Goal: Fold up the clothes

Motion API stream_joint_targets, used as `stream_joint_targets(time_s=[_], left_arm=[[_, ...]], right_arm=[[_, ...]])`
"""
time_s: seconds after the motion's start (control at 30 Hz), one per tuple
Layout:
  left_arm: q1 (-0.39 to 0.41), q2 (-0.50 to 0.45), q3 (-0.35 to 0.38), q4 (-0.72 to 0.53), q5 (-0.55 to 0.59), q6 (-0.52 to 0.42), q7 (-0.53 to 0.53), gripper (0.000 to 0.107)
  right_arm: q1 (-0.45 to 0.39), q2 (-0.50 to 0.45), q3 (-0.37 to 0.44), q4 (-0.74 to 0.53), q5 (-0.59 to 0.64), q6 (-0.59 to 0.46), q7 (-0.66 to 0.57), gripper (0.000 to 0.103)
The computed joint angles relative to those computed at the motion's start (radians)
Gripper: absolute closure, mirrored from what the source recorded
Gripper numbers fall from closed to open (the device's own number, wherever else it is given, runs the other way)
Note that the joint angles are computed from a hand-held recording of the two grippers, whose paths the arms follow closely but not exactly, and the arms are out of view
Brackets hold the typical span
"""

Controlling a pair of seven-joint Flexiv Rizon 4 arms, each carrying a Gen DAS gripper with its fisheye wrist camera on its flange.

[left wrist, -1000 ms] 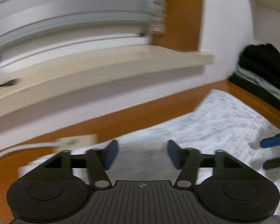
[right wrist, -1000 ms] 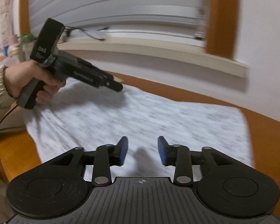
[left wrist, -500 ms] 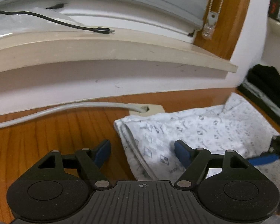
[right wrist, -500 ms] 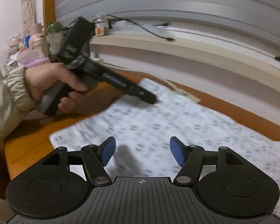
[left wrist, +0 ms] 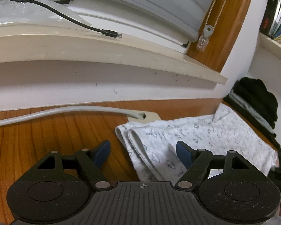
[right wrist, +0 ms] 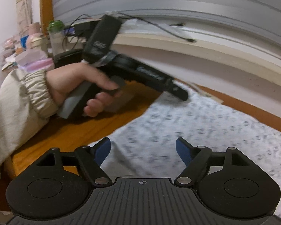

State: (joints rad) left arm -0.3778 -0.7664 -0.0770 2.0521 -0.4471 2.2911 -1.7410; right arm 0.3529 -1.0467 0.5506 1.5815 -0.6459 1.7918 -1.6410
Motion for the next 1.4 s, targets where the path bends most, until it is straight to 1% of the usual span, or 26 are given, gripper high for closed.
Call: stream_joint_targets(time_s=[0.03, 0.1, 0.13, 0.17, 0.2, 0.33, 0.43, 0.6, 0.67, 0.7, 0.73, 0.77, 0.83, 0.87, 0.9, 0.93, 0.97, 1.0, 1.03, 1.07, 1.1, 1.17, 1.23, 1.37, 1.4], left_arm=[[0.001, -0.001, -0.001, 0.000, 0.001, 0.002, -0.003, 0.026], [0.006, -0.002, -0.004, 0.001, 0.006, 0.006, -0.010, 0.026], [0.009, -0.003, -0.005, 0.000, 0.011, 0.006, -0.012, 0.026], [0.012, -0.003, -0.007, 0.000, 0.015, 0.007, -0.015, 0.026], [0.013, -0.003, -0.007, 0.001, 0.017, 0.008, -0.016, 0.026], [0.033, -0.007, -0.018, 0.003, 0.045, 0.019, -0.040, 0.026], [0.015, -0.006, -0.005, -0.003, 0.026, 0.006, -0.024, 0.025], [0.004, -0.004, 0.001, -0.005, 0.011, 0.000, -0.012, 0.024], [0.009, -0.004, -0.003, -0.003, 0.016, 0.003, -0.015, 0.024], [0.012, -0.004, -0.004, -0.002, 0.019, 0.005, -0.018, 0.024], [0.013, -0.004, -0.006, -0.001, 0.021, 0.006, -0.020, 0.024], [0.014, -0.004, -0.006, -0.001, 0.023, 0.008, -0.022, 0.024], [0.011, -0.003, -0.005, 0.001, 0.019, 0.007, -0.022, 0.024], [-0.002, -0.001, 0.003, 0.001, 0.003, 0.004, -0.013, 0.024], [-0.016, 0.000, 0.009, 0.002, -0.015, 0.002, -0.006, 0.023], [-0.032, 0.001, 0.014, 0.005, -0.038, 0.008, -0.004, 0.020], [-0.048, 0.002, 0.018, 0.008, -0.064, 0.012, -0.001, 0.015], [-0.071, 0.006, 0.023, 0.012, -0.103, 0.012, 0.005, 0.014], [-0.092, 0.010, 0.027, 0.015, -0.139, 0.010, 0.012, 0.014], [-0.096, 0.020, 0.021, 0.021, -0.155, 0.000, 0.012, 0.014], [-0.075, 0.030, -0.003, 0.035, -0.138, 0.004, -0.025, 0.014], [-0.035, 0.048, -0.043, 0.060, -0.096, 0.009, -0.107, 0.014], [0.007, 0.057, -0.081, 0.081, -0.028, 0.029, -0.204, 0.014], [0.031, 0.056, -0.102, 0.082, 0.055, 0.050, -0.319, 0.014], [0.049, 0.050, -0.113, 0.077, 0.086, 0.053, -0.354, 0.014]], right_arm=[[0.010, 0.004, -0.008, 0.007, 0.001, 0.003, -0.002, 0.027], [0.050, 0.020, -0.055, 0.023, 0.022, 0.046, 0.002, 0.027], [0.054, 0.020, -0.056, 0.024, 0.022, 0.048, 0.013, 0.027], [0.037, 0.010, -0.028, 0.018, 0.000, 0.021, 0.020, 0.027], [0.036, 0.009, -0.022, 0.015, -0.010, 0.006, 0.019, 0.027], [0.088, 0.028, -0.084, 0.019, 0.012, 0.024, 0.016, 0.027], [0.112, 0.035, -0.116, 0.026, 0.025, 0.045, 0.020, 0.027], [0.195, 0.057, -0.231, 0.051, 0.059, 0.115, 0.016, 0.027], [0.195, 0.058, -0.233, 0.051, 0.054, 0.115, 0.025, 0.028], [0.193, 0.057, -0.232, 0.051, 0.049, 0.117, 0.027, 0.030], [0.190, 0.054, -0.233, 0.051, 0.043, 0.126, 0.026, 0.037], [0.198, 0.056, -0.247, 0.052, 0.049, 0.137, 0.026, 0.041], [0.230, 0.066, -0.293, 0.054, 0.080, 0.154, 0.031, 0.066], [0.230, 0.068, -0.299, 0.052, 0.080, 0.151, 0.033, 0.068], [0.204, 0.063, -0.273, 0.045, 0.064, 0.134, 0.041, 0.071], [0.152, 0.049, -0.214, 0.032, 0.026, 0.103, 0.064, 0.075], [0.103, 0.034, -0.155, 0.020, -0.007, 0.075, 0.076, 0.076], [0.061, 0.018, -0.103, 0.010, -0.033, 0.054, 0.082, 0.077], [0.039, 0.009, -0.077, 0.005, -0.042, 0.052, 0.082, 0.077], [0.040, 0.010, -0.082, 0.007, -0.037, 0.074, 0.079, 0.078], [0.052, 0.017, -0.103, 0.013, -0.022, 0.109, 0.080, 0.078], [0.097, 0.038, -0.173, 0.031, 0.023, 0.198, 0.090, 0.078], [0.112, 0.051, -0.204, 0.045, 0.031, 0.248, 0.105, 0.078], [0.129, 0.062, -0.252, 0.054, 0.020, 0.314, 0.137, 0.078], [0.134, 0.063, -0.263, 0.052, 0.018, 0.327, 0.148, 0.078]])
